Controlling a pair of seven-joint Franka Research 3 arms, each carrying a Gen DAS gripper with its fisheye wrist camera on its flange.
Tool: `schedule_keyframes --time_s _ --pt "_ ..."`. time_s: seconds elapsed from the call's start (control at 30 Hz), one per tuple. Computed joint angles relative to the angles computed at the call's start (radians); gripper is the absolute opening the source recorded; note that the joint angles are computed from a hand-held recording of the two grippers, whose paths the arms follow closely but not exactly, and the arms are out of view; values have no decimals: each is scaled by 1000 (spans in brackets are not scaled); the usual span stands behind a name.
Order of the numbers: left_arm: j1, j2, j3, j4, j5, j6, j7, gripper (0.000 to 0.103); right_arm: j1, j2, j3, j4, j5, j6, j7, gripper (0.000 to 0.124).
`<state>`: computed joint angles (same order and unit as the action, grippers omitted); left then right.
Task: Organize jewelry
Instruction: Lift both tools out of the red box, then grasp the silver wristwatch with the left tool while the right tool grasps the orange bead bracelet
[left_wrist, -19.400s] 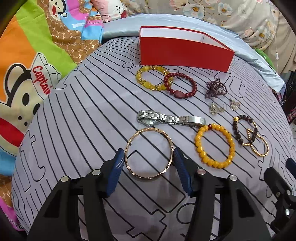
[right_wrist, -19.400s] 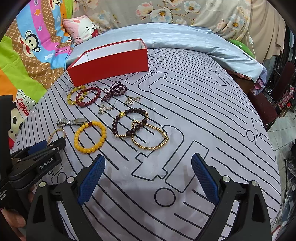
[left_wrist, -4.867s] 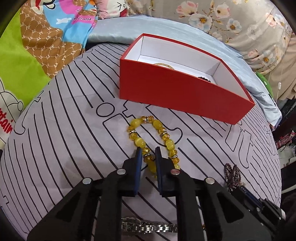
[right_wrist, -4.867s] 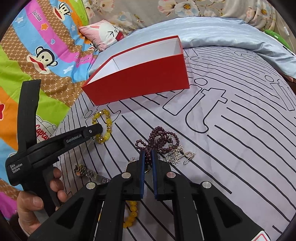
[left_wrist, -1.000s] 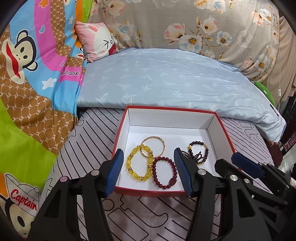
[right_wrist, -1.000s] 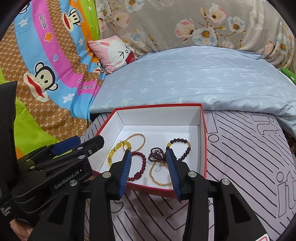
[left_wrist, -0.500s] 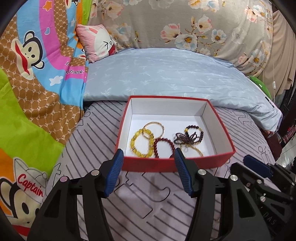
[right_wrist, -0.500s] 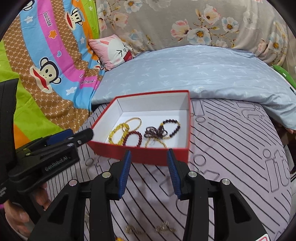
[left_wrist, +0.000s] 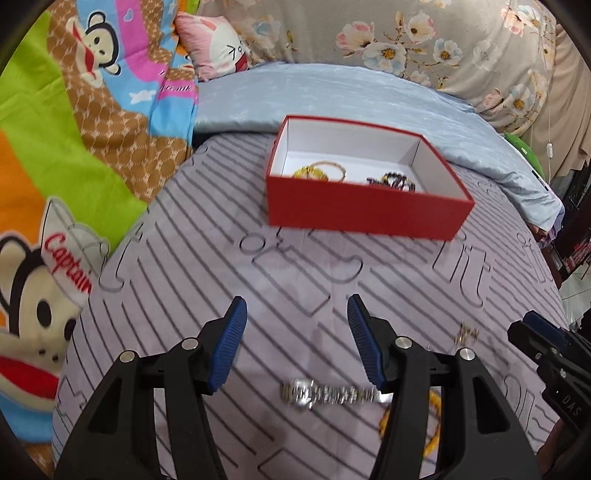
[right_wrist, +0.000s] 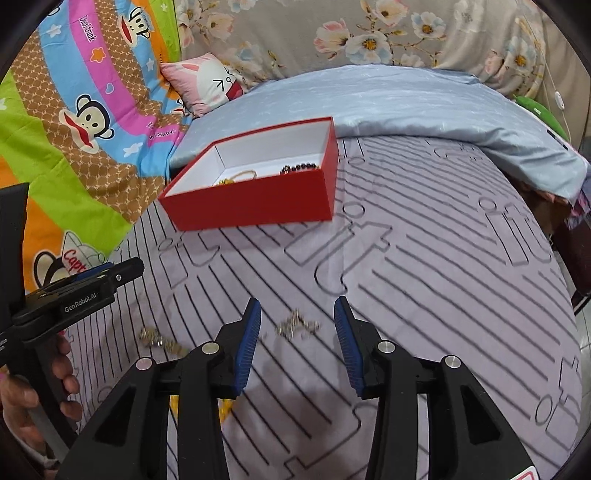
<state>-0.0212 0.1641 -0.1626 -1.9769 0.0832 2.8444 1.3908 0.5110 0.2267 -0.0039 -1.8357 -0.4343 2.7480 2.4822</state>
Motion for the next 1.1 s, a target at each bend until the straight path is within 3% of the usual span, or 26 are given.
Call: schedule_keyframes --time_s 0.27,0.47,0.63,0.73,0.8,1.1 --pt "16 -76 -11 -119 -166 -44 28 55 6 -51 27 -96 15 12 26 41" --pt "-6 -67 -11 -100 -234 -98 10 56 2 -63 46 -127 22 11 40 41" --pt "-38 -7 4 -10 -136 -184 -161 62 0 -59 55 -126 45 15 26 41" --pt "-60 20 24 23 -2 -232 -262 62 0 -53 58 -122 62 19 10 41" --pt "-65 12 30 7 73 -224 -289 62 1 -48 59 -119 77 24 -4 41" --pt "-13 -68 31 -110 70 -182 -209 62 18 -24 57 -103 133 44 -56 41"
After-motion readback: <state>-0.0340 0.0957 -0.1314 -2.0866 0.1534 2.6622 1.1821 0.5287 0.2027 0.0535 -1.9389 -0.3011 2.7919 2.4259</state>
